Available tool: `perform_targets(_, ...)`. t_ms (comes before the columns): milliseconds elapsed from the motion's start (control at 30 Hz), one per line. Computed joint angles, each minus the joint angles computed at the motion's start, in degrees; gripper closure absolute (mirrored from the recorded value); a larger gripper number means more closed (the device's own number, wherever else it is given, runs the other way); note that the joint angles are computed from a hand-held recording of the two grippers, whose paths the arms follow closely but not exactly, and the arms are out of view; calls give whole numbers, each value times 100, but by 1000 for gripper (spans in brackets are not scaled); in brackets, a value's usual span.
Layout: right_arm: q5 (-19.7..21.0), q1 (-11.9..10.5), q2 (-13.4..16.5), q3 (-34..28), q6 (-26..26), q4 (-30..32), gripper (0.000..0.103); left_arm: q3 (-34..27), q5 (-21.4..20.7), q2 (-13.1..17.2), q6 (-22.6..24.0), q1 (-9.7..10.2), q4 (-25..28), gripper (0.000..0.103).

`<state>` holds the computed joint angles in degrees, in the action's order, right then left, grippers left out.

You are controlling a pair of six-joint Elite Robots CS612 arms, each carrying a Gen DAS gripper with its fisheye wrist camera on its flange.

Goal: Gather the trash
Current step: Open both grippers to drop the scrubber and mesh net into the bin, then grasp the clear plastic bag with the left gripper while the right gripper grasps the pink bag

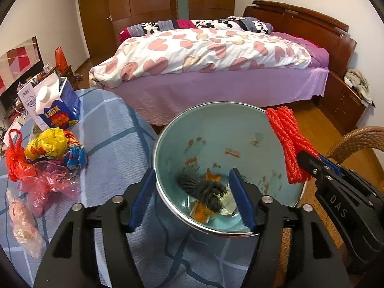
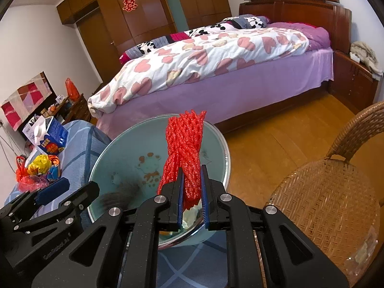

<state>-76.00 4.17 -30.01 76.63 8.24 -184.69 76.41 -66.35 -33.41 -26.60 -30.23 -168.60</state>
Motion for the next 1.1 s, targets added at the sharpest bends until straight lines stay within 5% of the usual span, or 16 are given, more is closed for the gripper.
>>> perform_targets(300, 82, -2, 39, -37, 95, -75, 55, 279, 440, -153, -297, -25, -50, 16)
perform_targets(767, -80, 48, -144, 359, 332, -790, 36, 791, 928, -430, -395, -102, -398, 6)
perform_targets(1100, 181, 150, -263, 490, 106, -967, 36, 1427, 1169, -772, -578, -116, -842, 6)
